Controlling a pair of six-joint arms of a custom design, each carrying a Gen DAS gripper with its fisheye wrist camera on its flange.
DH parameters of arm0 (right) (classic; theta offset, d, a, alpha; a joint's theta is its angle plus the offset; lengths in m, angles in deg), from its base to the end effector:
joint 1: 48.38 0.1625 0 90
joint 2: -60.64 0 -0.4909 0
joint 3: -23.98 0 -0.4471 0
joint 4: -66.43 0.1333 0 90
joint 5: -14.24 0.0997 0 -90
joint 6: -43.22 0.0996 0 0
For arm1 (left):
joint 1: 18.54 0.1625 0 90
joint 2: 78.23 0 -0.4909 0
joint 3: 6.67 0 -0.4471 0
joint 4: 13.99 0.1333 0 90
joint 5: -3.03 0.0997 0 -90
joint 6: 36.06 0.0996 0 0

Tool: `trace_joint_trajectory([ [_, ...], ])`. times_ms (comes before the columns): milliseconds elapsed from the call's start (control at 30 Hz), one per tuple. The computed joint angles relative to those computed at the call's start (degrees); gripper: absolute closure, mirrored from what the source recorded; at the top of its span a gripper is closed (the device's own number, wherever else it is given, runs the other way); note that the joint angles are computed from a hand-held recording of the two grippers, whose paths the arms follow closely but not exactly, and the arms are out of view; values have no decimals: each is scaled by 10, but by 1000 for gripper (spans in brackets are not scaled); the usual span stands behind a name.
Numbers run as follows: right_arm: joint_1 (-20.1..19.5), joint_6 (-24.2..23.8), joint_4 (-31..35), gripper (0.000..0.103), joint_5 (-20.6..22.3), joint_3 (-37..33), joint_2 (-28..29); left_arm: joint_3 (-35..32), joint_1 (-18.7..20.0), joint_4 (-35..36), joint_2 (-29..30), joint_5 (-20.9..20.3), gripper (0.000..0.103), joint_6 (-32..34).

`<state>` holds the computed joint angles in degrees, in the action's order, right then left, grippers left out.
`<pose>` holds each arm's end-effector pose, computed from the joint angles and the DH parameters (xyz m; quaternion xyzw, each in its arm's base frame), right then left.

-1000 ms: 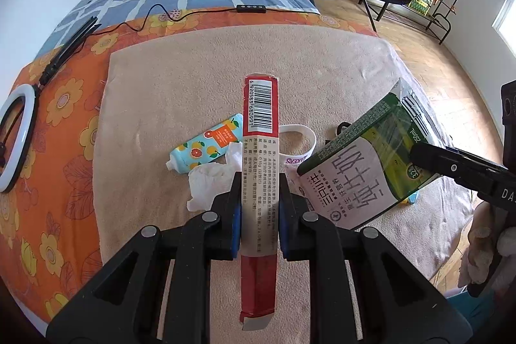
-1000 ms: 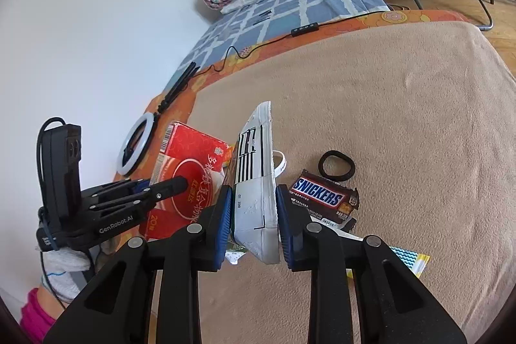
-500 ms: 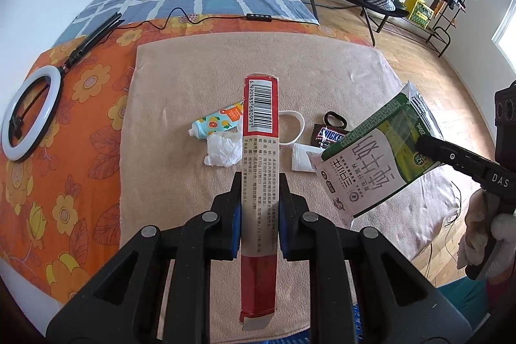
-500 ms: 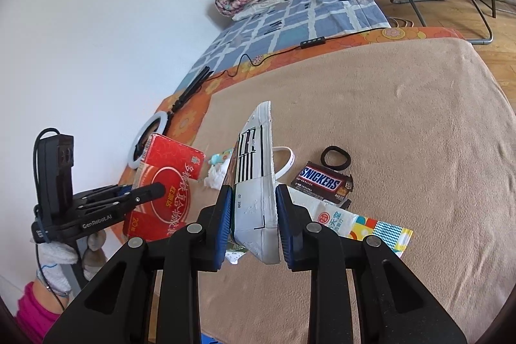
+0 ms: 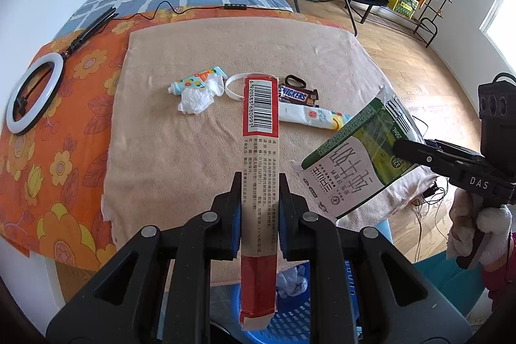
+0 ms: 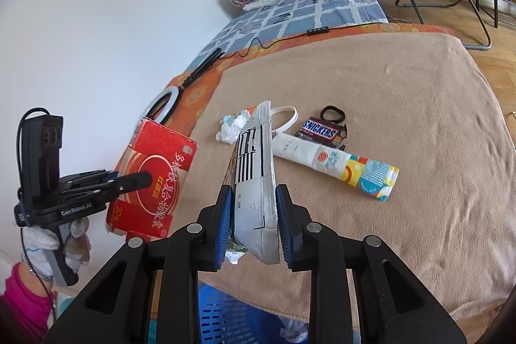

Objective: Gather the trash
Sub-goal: 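Lift the red box and green carton and carry them toward the blue basket, then open both tools over the blue basket to drop the box and carton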

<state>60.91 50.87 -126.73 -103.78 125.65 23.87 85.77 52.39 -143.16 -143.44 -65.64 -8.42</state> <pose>0.3181 -0.6469 0.0442 0.0140 -0.9200 0.3625 0.1484 -0.0751 -0.7360 0.3334 0.3698 0.9049 -0.0882 0.1912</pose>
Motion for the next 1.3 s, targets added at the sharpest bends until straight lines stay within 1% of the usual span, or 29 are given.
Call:
trace_joint_trajectory([
  [233,19,13,-15,78,-13,56,-14,81,-9,-11,-53,3,87,15],
  [533,43,39,-21,78,-33,109,-19,155,-12,-21,-99,-5,87,24],
  [833,52,59,-20,78,-46,129,-5,199,1,-21,-119,-9,87,17],
  [1033,50,70,-9,78,-48,134,9,220,16,-25,-122,1,87,15],
  [1133,51,70,-4,78,-56,134,17,223,26,-21,-119,4,87,8],
  [1300,45,80,4,78,-56,138,26,229,34,-23,-117,16,87,11],
])
